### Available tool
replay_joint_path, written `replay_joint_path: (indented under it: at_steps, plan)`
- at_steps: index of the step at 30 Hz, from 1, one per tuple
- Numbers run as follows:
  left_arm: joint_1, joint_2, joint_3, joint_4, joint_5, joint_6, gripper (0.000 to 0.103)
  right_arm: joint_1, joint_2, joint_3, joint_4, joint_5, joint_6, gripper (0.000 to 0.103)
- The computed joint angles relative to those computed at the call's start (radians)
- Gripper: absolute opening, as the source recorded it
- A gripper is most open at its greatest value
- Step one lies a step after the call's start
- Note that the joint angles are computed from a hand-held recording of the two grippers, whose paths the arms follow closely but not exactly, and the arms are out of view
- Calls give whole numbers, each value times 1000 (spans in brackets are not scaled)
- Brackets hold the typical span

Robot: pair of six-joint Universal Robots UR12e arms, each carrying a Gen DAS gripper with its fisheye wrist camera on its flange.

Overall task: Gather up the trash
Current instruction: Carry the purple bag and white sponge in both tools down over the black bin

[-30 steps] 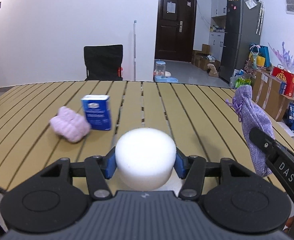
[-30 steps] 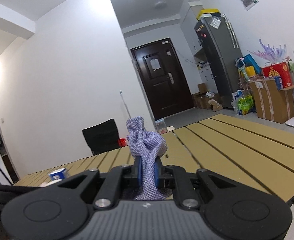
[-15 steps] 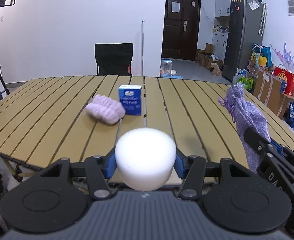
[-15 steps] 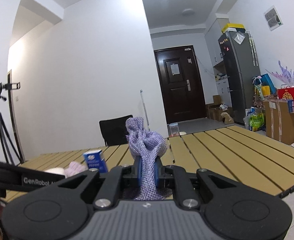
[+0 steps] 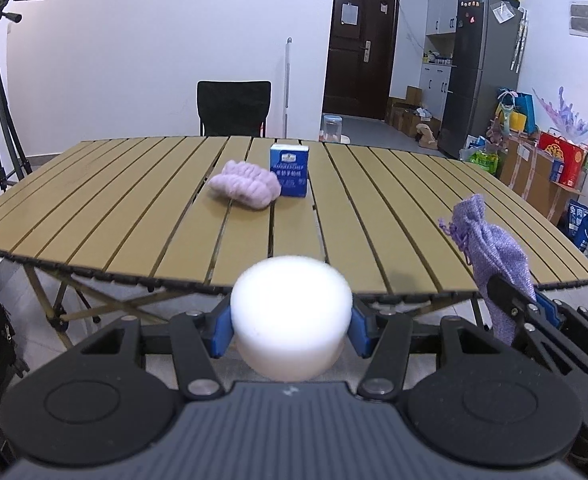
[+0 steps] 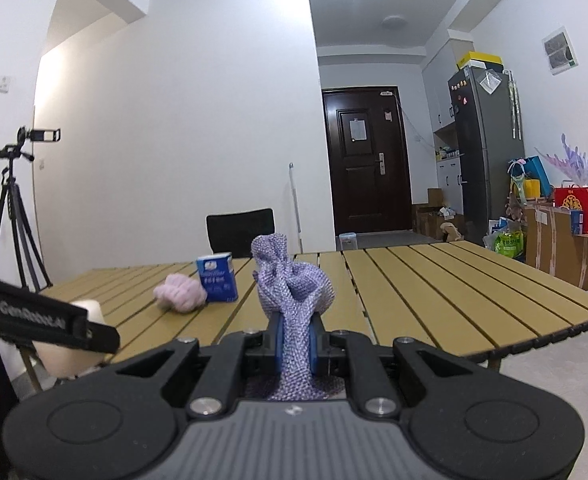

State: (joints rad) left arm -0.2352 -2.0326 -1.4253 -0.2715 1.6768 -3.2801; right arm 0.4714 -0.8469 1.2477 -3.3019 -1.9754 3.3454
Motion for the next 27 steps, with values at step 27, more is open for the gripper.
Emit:
replay_joint_path:
  at_steps: [27]
  plan:
    - [60,108,-274,-32,-40,-6,56,89,-98,191,288,-9,73,12]
